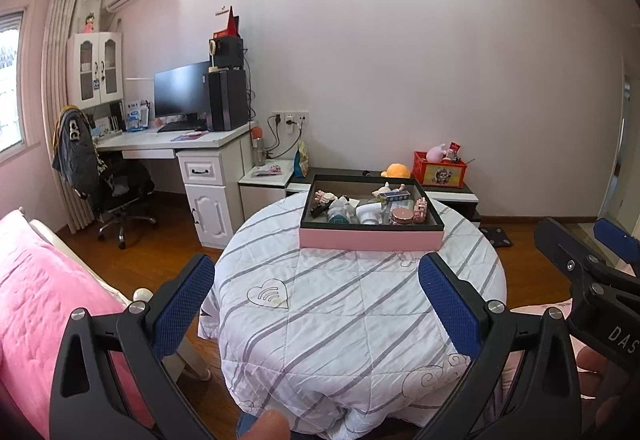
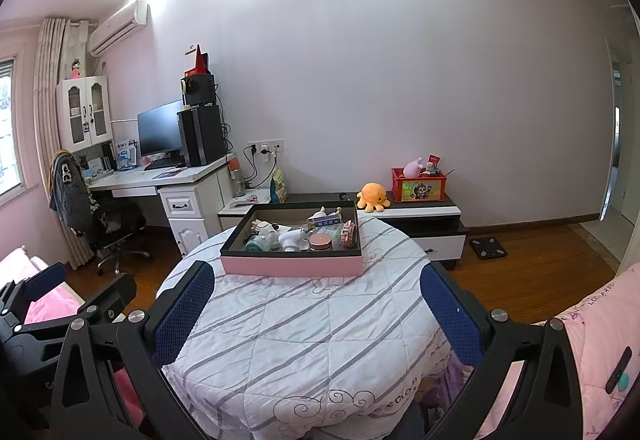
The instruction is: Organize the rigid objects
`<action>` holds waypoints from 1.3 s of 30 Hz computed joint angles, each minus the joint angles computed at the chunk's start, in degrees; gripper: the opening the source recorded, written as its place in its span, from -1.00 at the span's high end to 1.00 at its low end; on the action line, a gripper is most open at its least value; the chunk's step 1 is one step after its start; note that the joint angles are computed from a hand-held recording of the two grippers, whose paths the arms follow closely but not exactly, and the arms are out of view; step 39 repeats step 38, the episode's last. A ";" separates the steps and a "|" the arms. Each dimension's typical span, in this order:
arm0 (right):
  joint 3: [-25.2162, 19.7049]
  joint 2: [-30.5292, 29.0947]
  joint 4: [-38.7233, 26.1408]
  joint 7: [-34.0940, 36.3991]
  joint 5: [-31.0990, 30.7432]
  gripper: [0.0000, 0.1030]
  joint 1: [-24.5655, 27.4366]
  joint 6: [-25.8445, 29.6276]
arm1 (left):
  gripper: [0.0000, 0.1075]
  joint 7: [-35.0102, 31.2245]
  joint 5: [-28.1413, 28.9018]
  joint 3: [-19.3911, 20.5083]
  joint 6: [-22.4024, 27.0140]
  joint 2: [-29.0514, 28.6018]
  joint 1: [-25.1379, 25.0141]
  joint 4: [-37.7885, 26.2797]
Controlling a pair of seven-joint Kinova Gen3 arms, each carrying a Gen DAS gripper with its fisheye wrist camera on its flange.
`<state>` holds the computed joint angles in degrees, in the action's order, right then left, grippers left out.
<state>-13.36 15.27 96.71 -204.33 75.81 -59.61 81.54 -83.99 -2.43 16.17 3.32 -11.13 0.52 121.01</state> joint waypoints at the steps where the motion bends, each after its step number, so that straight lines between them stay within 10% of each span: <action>1: 0.00 0.00 0.06 -0.09 -0.01 -1.00 -0.02 0.07 | -0.92 -0.03 0.03 -0.23 -0.20 -0.03 0.28 0.10; 9: -0.09 -0.02 0.35 -0.61 -0.11 -1.00 -0.09 0.81 | -0.92 0.08 0.34 -0.39 0.16 0.05 0.37 -0.03; 16: -0.10 0.18 0.18 -0.37 -0.65 -1.00 -0.16 1.19 | -0.92 -3.01 2.89 -11.32 0.55 1.06 11.24 -0.68; 23: 0.14 0.79 -0.67 0.78 -1.03 -1.00 -0.61 1.81 | -0.92 -3.53 3.25 -9.48 0.30 0.92 8.97 -0.46; 39: 0.43 0.73 -0.54 1.04 -1.41 -1.00 -0.58 1.49 | -0.92 -9.09 8.16 -20.53 -0.46 1.72 20.03 -0.06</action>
